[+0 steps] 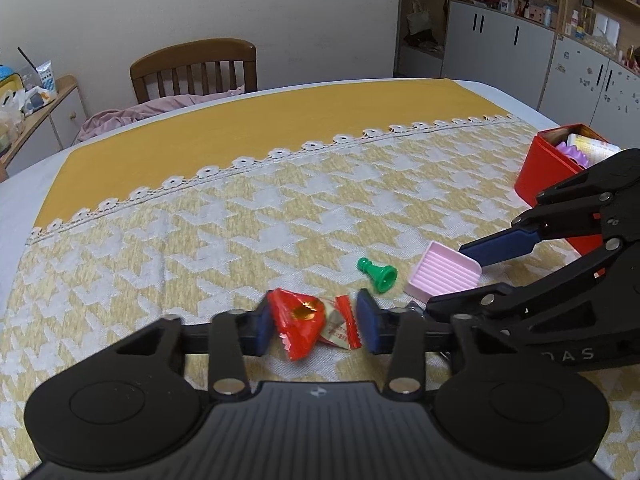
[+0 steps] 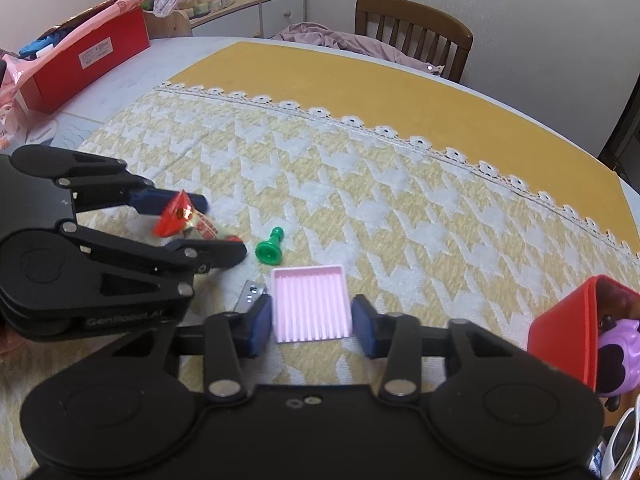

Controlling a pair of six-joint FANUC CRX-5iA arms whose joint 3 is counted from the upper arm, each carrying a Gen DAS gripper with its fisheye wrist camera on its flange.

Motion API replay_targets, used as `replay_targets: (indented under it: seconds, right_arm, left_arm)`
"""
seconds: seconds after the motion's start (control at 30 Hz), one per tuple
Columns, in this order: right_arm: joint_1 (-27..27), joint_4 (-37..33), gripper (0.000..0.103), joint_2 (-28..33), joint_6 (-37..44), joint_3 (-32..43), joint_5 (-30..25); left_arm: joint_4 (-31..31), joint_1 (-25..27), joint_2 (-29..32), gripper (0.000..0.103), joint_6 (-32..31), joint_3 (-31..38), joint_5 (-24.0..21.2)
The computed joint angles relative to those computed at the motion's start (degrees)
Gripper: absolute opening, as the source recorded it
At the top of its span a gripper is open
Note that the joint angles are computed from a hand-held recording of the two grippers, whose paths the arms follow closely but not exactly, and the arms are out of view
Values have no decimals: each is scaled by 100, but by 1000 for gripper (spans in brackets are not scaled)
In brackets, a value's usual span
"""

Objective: Organize rigid objects
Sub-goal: 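Close the left gripper on the red candy while the right grips the pink tray, then carry the red candy and pink tray over the red box with both grippers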

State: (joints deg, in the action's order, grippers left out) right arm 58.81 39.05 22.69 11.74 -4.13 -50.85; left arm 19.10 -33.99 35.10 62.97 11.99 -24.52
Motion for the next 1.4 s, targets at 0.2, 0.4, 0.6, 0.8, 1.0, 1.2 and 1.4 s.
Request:
replay_targets:
  seconds: [0.2, 0.4, 0.6, 0.8, 1.0, 1.2, 1.4]
  right_arm:
    - [80, 77, 40, 63, -134, 75, -194]
    - [208, 129, 40, -30, -478, 19, -338]
    - [378, 136, 40, -176, -784, 7, -560]
    - [582, 205, 40, -411, -1217, -61, -826]
    - [786, 253, 40, -721, -1677, -219, -1030]
    - [1027, 384, 40, -1028, -1982, -403, -1284]
    - [1303, 616, 40, -1438, -2221, -730, -1605]
  left_arm:
    - [-190, -11, -5, 22, 208, 114, -184]
    - [-168, 27, -102, 22, 474, 76, -381]
    - [-207, 62, -342, 22, 683, -140, -424]
    - [-219, 55, -660, 22, 810, -339, -490]
    - [91, 5, -1000, 22, 557, -684, -430]
    - [546, -108, -1267, 22, 157, -948, -383]
    - [844, -291, -1409, 22, -64, -983, -371]
